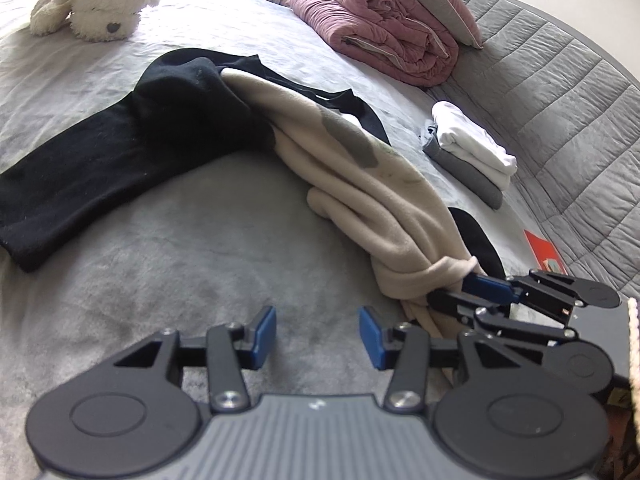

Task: Fold clothes
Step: 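Grasp the cream side edge of the shirt with the right gripper, then fold the cream side panel over toward the shirt middle and release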

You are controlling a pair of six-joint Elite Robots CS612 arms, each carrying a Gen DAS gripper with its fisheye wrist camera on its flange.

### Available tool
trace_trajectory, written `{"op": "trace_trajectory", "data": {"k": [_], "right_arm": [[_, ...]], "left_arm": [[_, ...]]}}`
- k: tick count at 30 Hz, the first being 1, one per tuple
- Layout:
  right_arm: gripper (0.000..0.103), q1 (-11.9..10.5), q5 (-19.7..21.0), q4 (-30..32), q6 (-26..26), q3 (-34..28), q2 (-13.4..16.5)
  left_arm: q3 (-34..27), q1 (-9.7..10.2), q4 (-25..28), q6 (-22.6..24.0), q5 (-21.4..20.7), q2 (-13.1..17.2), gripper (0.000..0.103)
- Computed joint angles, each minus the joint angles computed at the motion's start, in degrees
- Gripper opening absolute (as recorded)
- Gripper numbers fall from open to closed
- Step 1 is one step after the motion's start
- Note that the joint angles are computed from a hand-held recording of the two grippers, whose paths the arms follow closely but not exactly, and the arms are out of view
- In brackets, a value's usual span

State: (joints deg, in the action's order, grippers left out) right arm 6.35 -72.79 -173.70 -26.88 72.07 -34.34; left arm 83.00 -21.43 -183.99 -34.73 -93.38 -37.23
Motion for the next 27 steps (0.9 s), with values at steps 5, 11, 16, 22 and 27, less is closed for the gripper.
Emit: {"op": "trace_trajectory", "data": {"k": [5, 11, 16, 22, 27], "right_arm": [[0.004, -1.81, 7.65, -1.9, 8.46, 0.56, -0.98], [0.004, -3.22, 13.86, -4.47, 17.83, -0.38, -0.96], [0.004, -3.51, 16.0, -6.7, 20.26, -0.47, -0.92], [0.004, -4.19, 19.46, -10.61, 22.6, -1.15, -0.37], [0.004, -4.65, 20.38, -10.34, 24.34, -1.21, -0.4]], "left_arm": [[-0.29, 0.26, -0.73, -0.92, -1.42, 0.32, 0.049], [-0.52, 0.13, -2.75, 0.0, -2.52, 0.85, 0.053], [-1.14, -0.8, -3.82, 4.07, -0.61, 1.33, 0.055], [-3.18, -1.59, -5.62, 7.05, 0.33, 2.34, 0.055], [-3.36, -1.61, -7.39, 7.77, -4.26, 2.82, 0.058]]}}
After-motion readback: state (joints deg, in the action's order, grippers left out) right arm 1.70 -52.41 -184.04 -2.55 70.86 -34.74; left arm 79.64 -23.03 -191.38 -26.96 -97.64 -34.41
